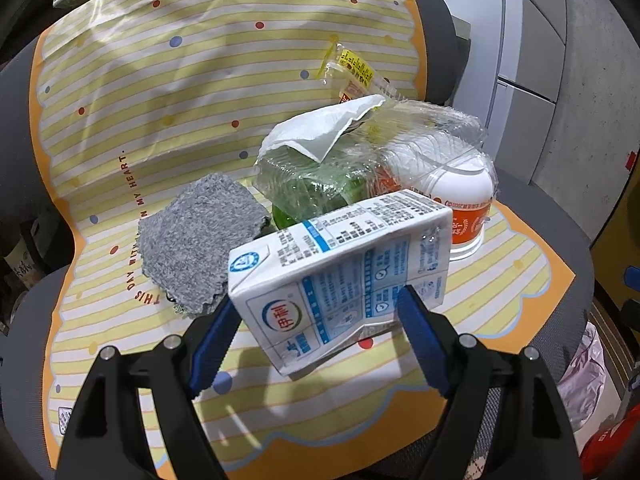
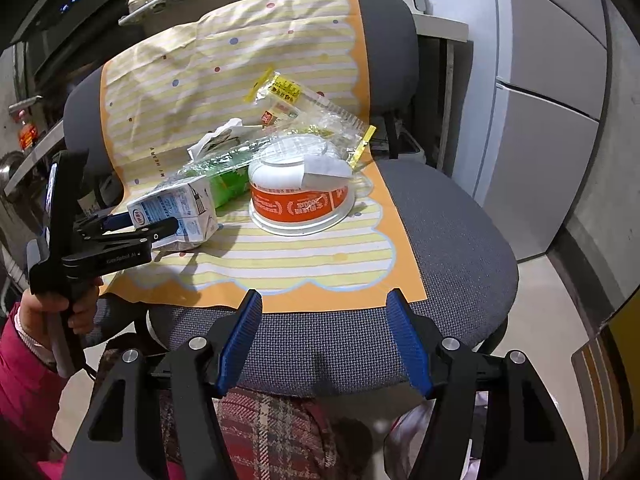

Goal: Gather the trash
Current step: 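Move the left tool back to the chair toward the milk carton, then grasp the white milk carton with the left tool and lift it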

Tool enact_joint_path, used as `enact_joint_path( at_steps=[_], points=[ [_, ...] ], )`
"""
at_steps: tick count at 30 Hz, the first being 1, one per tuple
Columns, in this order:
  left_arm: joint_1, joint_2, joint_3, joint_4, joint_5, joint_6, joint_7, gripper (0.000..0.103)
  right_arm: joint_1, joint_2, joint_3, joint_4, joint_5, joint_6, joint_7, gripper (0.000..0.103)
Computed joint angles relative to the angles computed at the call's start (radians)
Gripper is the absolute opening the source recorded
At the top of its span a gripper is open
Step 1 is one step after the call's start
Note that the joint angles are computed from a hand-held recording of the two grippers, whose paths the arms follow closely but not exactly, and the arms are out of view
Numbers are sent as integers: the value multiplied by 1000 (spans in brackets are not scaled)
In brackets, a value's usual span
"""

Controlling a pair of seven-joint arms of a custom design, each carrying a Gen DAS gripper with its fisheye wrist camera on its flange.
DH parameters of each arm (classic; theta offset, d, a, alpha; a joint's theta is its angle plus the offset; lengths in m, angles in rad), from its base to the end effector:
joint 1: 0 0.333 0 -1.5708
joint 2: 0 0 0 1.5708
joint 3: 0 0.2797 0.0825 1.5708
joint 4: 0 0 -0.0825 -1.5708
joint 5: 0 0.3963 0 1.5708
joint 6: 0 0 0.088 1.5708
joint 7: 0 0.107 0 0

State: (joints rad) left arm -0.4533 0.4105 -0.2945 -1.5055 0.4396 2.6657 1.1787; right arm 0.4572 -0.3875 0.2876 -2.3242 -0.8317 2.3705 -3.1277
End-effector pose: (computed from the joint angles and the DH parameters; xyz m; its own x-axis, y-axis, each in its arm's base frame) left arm 0.5446 -0.4742 0.4910 -0.5531 -0.8328 -0.0234 -0.5722 0.4001 -0.7159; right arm 0.3676 0.3373 0.4946 -0.2644 -0.9538 -0.1424 -0.5970 0.2779 -0.7526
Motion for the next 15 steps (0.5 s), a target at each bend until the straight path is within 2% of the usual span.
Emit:
enact_joint_path(
  at_steps=[9, 15],
  points=[
    [5, 14, -9, 14, -17, -7, 25, 77, 1, 0, -4, -4, 6, 2, -4, 67],
    [25, -2, -52, -16, -81, 10, 120, 66, 0, -3, 0, -7, 2, -1, 10, 67]
  ],
)
